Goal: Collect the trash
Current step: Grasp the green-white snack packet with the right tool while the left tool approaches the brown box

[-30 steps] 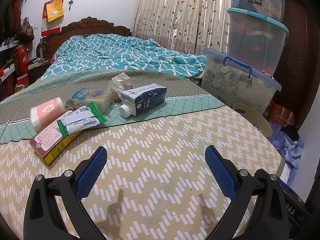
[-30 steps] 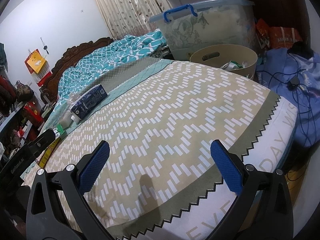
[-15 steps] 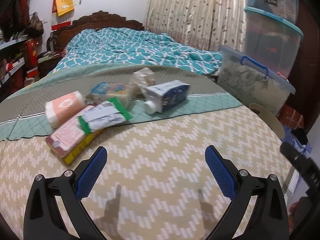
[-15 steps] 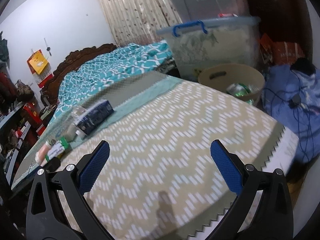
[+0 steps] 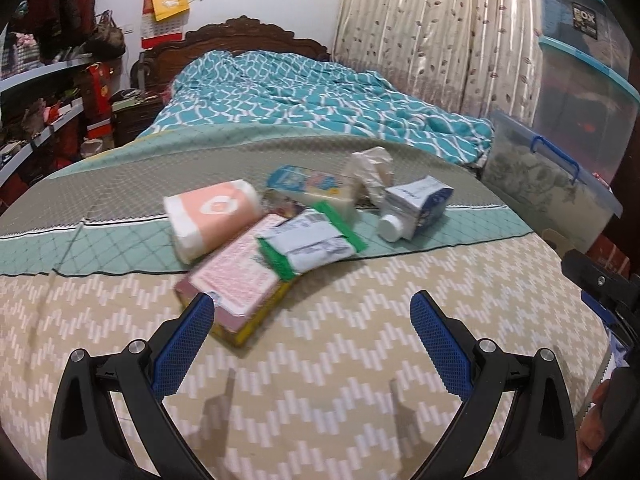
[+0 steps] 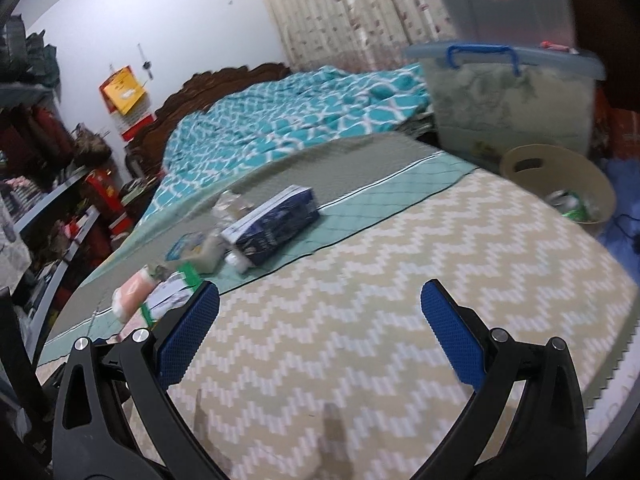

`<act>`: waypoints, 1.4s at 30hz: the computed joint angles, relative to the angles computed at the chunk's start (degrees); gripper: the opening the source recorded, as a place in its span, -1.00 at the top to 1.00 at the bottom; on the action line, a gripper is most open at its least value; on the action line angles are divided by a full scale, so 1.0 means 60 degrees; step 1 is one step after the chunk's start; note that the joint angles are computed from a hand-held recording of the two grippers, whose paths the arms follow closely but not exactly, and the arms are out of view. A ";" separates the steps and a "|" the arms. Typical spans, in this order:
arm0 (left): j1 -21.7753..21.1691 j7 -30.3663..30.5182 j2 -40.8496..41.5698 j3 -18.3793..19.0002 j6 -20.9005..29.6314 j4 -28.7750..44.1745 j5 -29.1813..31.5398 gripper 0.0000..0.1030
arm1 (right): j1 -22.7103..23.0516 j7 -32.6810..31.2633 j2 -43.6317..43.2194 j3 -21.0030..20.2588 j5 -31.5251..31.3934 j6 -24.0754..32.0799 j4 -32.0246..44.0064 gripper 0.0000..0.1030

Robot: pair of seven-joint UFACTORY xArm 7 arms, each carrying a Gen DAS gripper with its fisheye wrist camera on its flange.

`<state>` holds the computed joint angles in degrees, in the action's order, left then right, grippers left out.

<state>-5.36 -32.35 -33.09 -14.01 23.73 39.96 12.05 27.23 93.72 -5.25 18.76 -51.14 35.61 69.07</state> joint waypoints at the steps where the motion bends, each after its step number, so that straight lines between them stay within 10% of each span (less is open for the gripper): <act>1: 0.0015 0.0045 -0.0062 0.0072 0.0044 -0.0039 0.0004 -0.84 | 0.0025 -0.0179 0.0167 0.0003 0.0092 -0.0053 0.0157 -0.94; 8: 0.0320 0.0358 -0.0706 0.0773 -0.0021 -0.0580 -0.0363 -0.83 | 0.0522 -0.2139 0.1326 -0.0357 0.1428 -0.0637 0.1193 -0.94; 16: -0.0152 0.1148 -0.1026 0.1988 -0.0443 -0.1068 -0.1890 -0.75 | 0.0585 -0.6694 0.3613 -0.0197 0.5845 -0.1674 0.3313 -0.57; 28: -0.0262 0.1861 -0.0837 0.1984 -0.0488 -0.0955 -0.2636 -0.71 | 0.1428 -0.9572 0.8174 -0.0535 0.8160 0.0931 0.9823 -0.54; 32: -0.0483 0.2154 -0.0478 0.2162 -0.0086 -0.0639 -0.2920 -0.83 | 0.1117 -1.0127 0.7250 -0.0440 0.9256 -0.0132 0.8158 0.55; 42: -0.0228 0.2241 0.1030 0.1506 0.0803 0.0627 -0.2421 -0.83 | -0.0028 -1.1729 0.3971 0.0099 1.1846 -0.2741 0.2998 0.71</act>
